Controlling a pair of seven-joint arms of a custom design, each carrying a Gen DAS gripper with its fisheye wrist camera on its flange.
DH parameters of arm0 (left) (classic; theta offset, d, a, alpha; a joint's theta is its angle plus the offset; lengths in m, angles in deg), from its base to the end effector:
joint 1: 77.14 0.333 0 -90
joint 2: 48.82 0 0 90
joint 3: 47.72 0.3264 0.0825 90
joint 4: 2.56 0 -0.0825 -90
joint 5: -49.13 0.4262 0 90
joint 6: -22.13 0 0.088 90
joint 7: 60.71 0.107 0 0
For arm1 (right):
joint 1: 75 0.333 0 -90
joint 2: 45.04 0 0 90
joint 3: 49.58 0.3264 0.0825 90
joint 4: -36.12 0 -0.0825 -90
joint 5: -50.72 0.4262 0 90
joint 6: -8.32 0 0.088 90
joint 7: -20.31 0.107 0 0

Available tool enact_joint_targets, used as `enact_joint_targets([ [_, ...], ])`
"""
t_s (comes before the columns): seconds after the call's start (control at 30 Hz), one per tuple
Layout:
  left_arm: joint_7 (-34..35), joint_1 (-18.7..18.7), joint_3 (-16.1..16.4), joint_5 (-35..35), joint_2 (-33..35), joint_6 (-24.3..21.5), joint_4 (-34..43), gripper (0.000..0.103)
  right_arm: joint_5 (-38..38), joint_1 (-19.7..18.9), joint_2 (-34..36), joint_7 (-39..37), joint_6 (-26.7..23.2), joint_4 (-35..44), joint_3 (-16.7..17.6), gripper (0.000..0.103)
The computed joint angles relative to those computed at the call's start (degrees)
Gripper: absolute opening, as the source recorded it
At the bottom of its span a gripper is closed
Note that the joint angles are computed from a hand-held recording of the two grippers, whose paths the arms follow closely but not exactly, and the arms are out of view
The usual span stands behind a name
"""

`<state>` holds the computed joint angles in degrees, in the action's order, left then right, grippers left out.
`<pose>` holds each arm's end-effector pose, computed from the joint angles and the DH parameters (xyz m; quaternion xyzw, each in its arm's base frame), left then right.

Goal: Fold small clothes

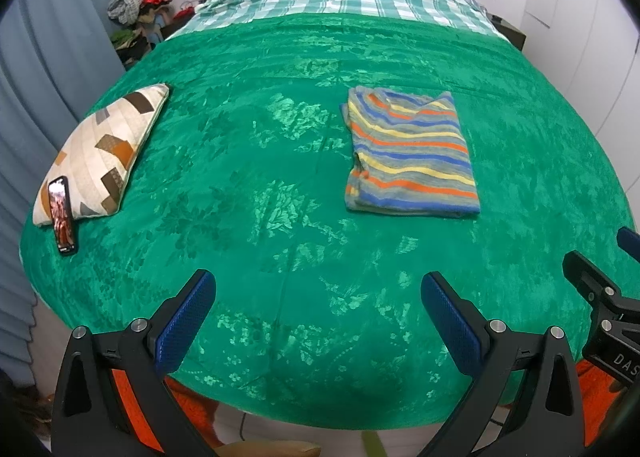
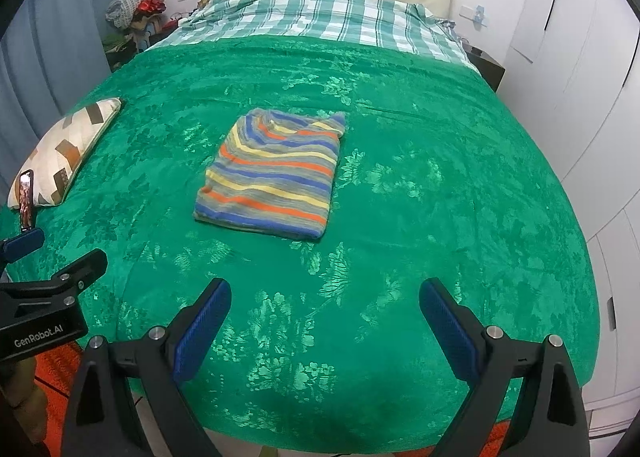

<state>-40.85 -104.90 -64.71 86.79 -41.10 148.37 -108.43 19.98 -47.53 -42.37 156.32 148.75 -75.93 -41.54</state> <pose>0.4889 -0.4449 0.4747 -0.7157 0.6381 -0.1636 0.2320 0.5257 0.3735 0.4940 -0.7252 0.6204 -0.2224 0.1994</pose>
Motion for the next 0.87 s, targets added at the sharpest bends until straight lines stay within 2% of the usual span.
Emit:
enact_joint_targets([
  [0.57,1.3,-0.3,0.3,0.4,1.3,-0.6,1.9,0.102,1.3,0.1,0.3,-0.7,0.4,0.4,-0.2,0.094],
  [0.8,0.7,-0.1,0.4,0.3,0.5,2.3,0.7,0.102,1.3,-0.1,0.0,-0.4,0.6,0.0,-0.3,0.094],
  [0.87,0.4,-0.3,0.3,1.4,0.4,1.7,0.8,0.102,1.1,-0.2,-0.1,-0.1,0.6,-0.1,-0.3,0.094],
])
